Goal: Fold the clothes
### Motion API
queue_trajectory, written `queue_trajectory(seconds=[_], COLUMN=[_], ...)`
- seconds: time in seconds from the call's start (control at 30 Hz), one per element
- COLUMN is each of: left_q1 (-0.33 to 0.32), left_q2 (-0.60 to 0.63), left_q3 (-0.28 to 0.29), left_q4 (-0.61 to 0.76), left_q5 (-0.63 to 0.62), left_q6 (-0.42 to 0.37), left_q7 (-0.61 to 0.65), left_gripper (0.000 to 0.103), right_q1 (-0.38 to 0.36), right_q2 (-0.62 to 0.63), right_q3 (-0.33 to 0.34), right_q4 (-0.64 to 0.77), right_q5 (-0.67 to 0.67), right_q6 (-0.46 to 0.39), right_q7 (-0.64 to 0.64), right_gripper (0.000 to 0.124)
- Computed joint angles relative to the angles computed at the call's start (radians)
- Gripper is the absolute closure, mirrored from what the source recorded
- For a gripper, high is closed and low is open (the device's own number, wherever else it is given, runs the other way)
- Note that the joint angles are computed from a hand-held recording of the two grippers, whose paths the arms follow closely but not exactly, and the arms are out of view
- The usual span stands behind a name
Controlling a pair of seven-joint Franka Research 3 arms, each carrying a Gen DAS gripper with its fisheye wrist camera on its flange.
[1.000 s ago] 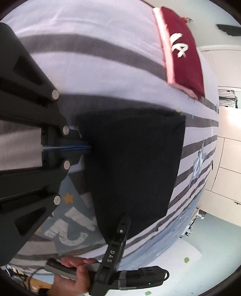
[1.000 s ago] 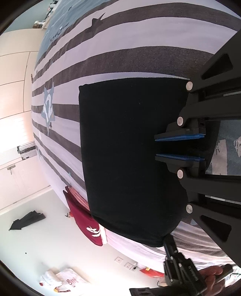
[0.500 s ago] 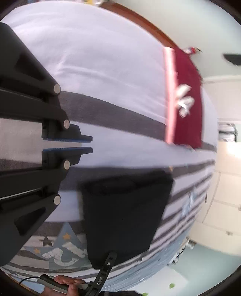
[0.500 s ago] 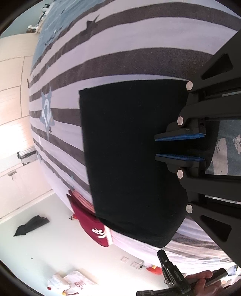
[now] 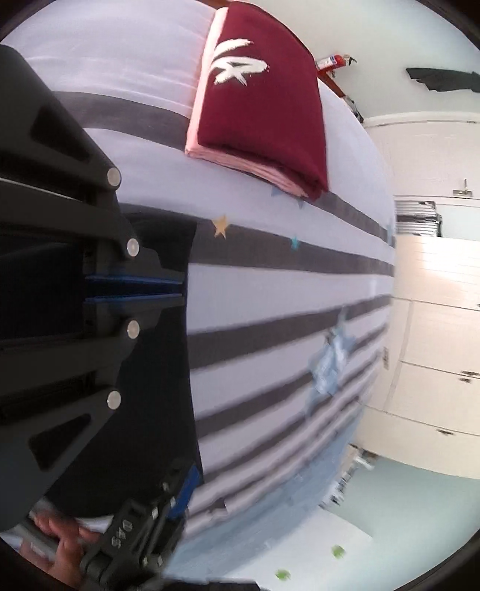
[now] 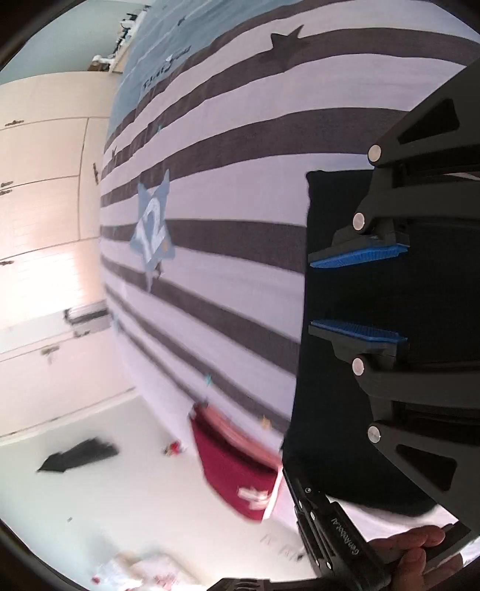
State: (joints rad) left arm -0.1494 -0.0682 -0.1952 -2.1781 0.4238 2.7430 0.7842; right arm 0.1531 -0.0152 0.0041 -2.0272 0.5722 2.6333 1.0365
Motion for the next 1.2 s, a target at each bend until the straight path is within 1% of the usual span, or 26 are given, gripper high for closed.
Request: queue_trajectory(seconds=[0.03, 0.07, 0.13, 0.17, 0.23, 0.27, 0.3, 0.33, 0.37, 0.4, 0.43, 0.53, 0.6, 0.63, 0.7, 0.8, 1.0, 1.07, 1.13, 1.17, 1.2], left_q1=[0.005, 0.008, 0.013, 0.016, 0.022, 0.023, 0.025, 0.026, 0.032, 0.038, 0.04, 0.044, 0.049, 0.049, 0.045, 0.042, 0.04, 0.037, 0.039, 0.04, 0.038], left_q2=[0.018, 0.031, 0.037, 0.035, 0.03, 0.025, 0.019, 0.013, 0.002, -0.01, -0.015, -0.014, -0.009, -0.004, 0.0, -0.007, 0.008, 0.002, -0.019, -0.033, -0.054], left_q3=[0.0, 0.004, 0.01, 0.013, 0.017, 0.018, 0.018, 0.017, 0.013, 0.008, 0.007, 0.007, 0.007, 0.007, 0.007, 0.007, 0.01, 0.015, 0.01, 0.007, 0.006], left_q4=[0.005, 0.003, -0.013, -0.023, -0.043, -0.051, -0.058, -0.058, -0.058, -0.059, -0.063, -0.074, -0.084, -0.08, -0.072, -0.066, -0.061, -0.064, -0.064, -0.066, -0.077], left_q5=[0.02, 0.024, 0.046, 0.05, 0.055, 0.05, 0.044, 0.05, 0.084, 0.12, 0.128, 0.128, 0.144, 0.148, 0.142, 0.141, 0.124, 0.091, 0.108, 0.119, 0.115], left_q6=[-0.002, 0.011, 0.051, 0.07, 0.107, 0.117, 0.126, 0.122, 0.113, 0.103, 0.098, 0.079, 0.096, 0.093, 0.083, 0.069, 0.076, 0.08, 0.061, 0.054, 0.063], left_q7=[-0.016, -0.023, -0.052, -0.065, -0.091, -0.096, -0.1, -0.108, -0.133, -0.158, -0.167, -0.178, -0.197, -0.196, -0.187, -0.187, -0.187, -0.167, -0.178, -0.185, -0.174], left_gripper=[0.101, 0.101, 0.101, 0.101, 0.101, 0.101, 0.101, 0.101, 0.101, 0.101, 0.101, 0.101, 0.101, 0.101, 0.101, 0.101, 0.101, 0.101, 0.101, 0.101, 0.101], right_q1=[-0.001, -0.002, -0.006, -0.01, -0.017, -0.023, -0.027, -0.032, -0.037, -0.036, -0.036, -0.042, -0.043, -0.043, -0.041, -0.046, -0.054, -0.059, -0.064, -0.069, -0.075], right_q2=[0.021, 0.029, 0.045, 0.047, 0.051, 0.054, 0.057, 0.059, 0.061, 0.054, 0.049, 0.045, 0.045, 0.044, 0.036, 0.036, 0.061, 0.06, 0.061, 0.062, 0.053], right_q3=[0.0, 0.0, -0.001, 0.001, 0.0, -0.003, -0.004, -0.006, -0.008, -0.007, -0.006, -0.009, -0.008, -0.008, -0.009, -0.015, -0.014, -0.018, -0.023, -0.03, -0.032], right_q4=[0.01, 0.005, -0.003, -0.012, -0.016, -0.013, -0.008, -0.003, 0.002, -0.001, -0.003, -0.008, -0.014, -0.016, -0.023, -0.019, -0.011, -0.007, -0.003, 0.003, 0.003], right_q5=[-0.033, -0.037, -0.044, -0.005, 0.037, 0.047, 0.058, 0.068, 0.077, 0.058, 0.041, 0.067, 0.084, 0.085, 0.061, 0.064, 0.065, 0.054, 0.041, 0.014, 0.016], right_q6=[0.001, 0.011, 0.032, 0.048, 0.058, 0.057, 0.05, 0.043, 0.036, 0.038, 0.04, 0.029, 0.037, 0.043, 0.06, 0.063, 0.064, 0.068, 0.072, 0.07, 0.074], right_q7=[0.032, 0.035, 0.04, 0.005, -0.036, -0.034, -0.038, -0.042, -0.046, -0.044, -0.047, -0.079, -0.093, -0.093, -0.052, -0.035, -0.05, -0.012, 0.027, 0.076, 0.072], right_gripper=[0.097, 0.1, 0.102, 0.104, 0.114, 0.122, 0.124, 0.124, 0.124, 0.124, 0.124, 0.124, 0.124, 0.124, 0.124, 0.124, 0.124, 0.124, 0.124, 0.121, 0.118])
